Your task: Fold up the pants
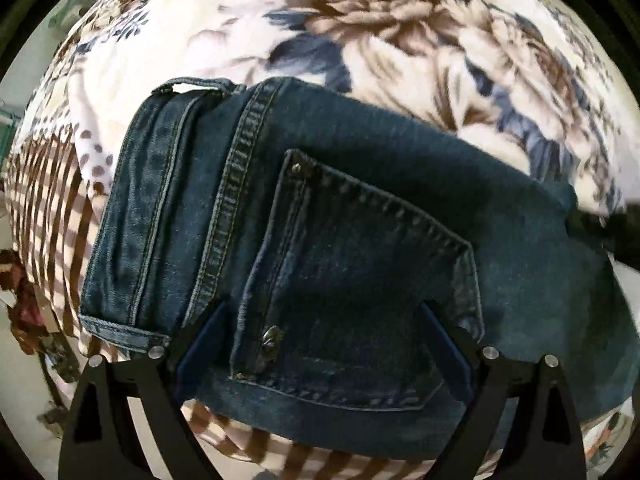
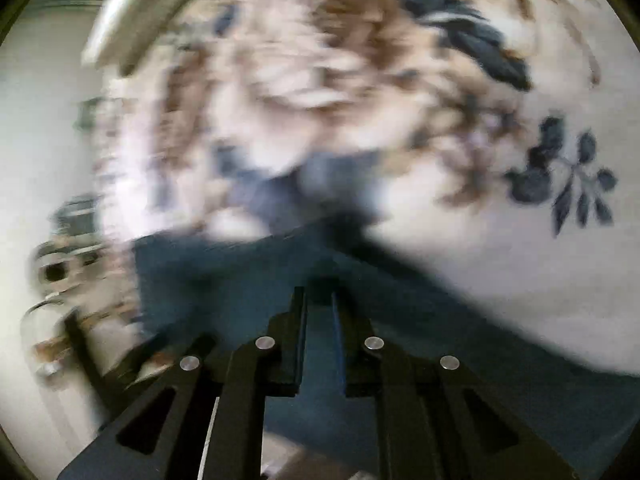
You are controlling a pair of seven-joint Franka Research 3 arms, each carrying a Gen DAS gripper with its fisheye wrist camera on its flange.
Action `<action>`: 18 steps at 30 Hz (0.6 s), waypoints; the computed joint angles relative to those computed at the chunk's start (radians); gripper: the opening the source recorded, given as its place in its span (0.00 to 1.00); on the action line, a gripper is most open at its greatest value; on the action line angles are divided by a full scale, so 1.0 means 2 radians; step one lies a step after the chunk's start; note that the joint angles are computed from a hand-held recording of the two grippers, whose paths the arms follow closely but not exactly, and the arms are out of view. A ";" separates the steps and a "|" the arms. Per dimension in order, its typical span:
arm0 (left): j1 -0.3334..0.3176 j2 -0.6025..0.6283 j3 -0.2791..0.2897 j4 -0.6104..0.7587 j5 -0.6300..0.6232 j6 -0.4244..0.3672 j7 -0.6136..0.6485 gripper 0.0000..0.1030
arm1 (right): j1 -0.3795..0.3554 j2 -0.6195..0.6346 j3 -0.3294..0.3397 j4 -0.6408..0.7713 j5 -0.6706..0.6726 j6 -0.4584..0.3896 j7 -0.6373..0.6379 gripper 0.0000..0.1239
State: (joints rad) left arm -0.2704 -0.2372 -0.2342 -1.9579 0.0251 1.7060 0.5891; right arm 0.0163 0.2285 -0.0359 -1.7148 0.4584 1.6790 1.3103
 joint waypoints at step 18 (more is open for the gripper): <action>-0.081 0.219 -0.050 0.293 0.029 -0.031 0.024 0.92 | -0.182 -0.184 -0.132 -0.165 0.002 0.137 0.072 0.55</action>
